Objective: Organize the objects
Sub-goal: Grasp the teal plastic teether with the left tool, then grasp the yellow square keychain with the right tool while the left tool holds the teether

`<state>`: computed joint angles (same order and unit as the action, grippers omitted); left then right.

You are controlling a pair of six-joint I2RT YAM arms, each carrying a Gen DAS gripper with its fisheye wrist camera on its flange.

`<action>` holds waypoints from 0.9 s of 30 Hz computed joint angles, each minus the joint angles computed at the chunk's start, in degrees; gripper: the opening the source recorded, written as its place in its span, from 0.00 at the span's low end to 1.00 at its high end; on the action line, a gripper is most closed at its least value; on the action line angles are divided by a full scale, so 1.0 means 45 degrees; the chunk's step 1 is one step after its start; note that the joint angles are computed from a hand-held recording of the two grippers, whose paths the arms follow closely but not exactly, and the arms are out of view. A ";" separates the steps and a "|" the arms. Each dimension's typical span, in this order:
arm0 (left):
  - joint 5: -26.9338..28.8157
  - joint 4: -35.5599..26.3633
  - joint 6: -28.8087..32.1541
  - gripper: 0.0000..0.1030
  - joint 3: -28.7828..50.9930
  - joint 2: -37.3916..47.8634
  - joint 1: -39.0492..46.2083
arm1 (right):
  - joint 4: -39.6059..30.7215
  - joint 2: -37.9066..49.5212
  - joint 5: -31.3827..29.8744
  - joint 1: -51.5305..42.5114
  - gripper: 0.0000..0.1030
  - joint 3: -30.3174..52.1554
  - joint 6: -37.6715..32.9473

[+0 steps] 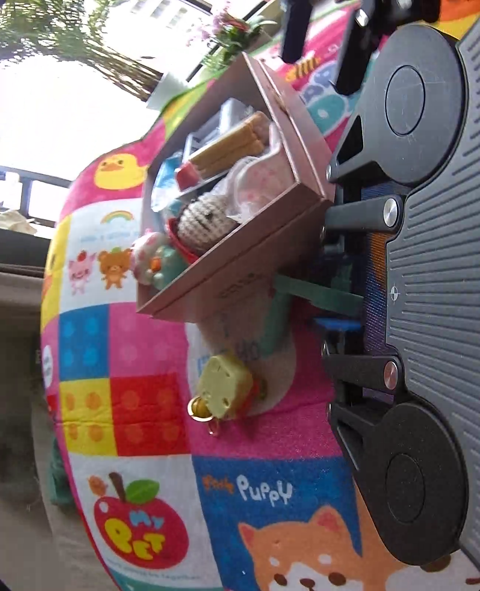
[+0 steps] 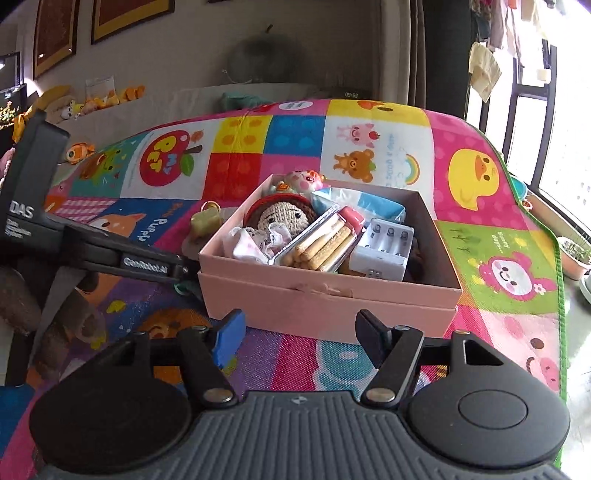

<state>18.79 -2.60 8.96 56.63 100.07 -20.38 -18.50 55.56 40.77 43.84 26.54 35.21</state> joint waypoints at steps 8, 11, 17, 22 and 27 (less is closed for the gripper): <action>0.1034 0.0306 0.0850 0.21 -0.2521 -0.2362 0.2249 | 0.1452 0.1365 -0.1773 -0.1089 0.65 0.2071 -0.2714; 0.1464 0.0135 0.0911 0.21 -0.3245 -0.3046 0.3806 | 0.1325 0.4070 -0.4078 -0.2336 0.65 0.4709 -0.3493; 0.3280 -0.0213 0.1246 0.21 -0.3735 -0.3361 0.6615 | -0.2443 1.1602 -0.5573 -0.3333 0.63 1.3020 -0.3818; 0.4545 -0.0381 0.1622 0.22 -0.3801 -0.3133 0.7649 | -0.6335 1.6300 -0.3940 -0.3165 0.59 1.9227 -0.3543; 0.4777 -0.0010 0.1326 0.23 -0.3936 -0.2925 0.7693 | -0.6851 1.6581 -0.3611 -0.2951 0.37 1.9254 -0.3243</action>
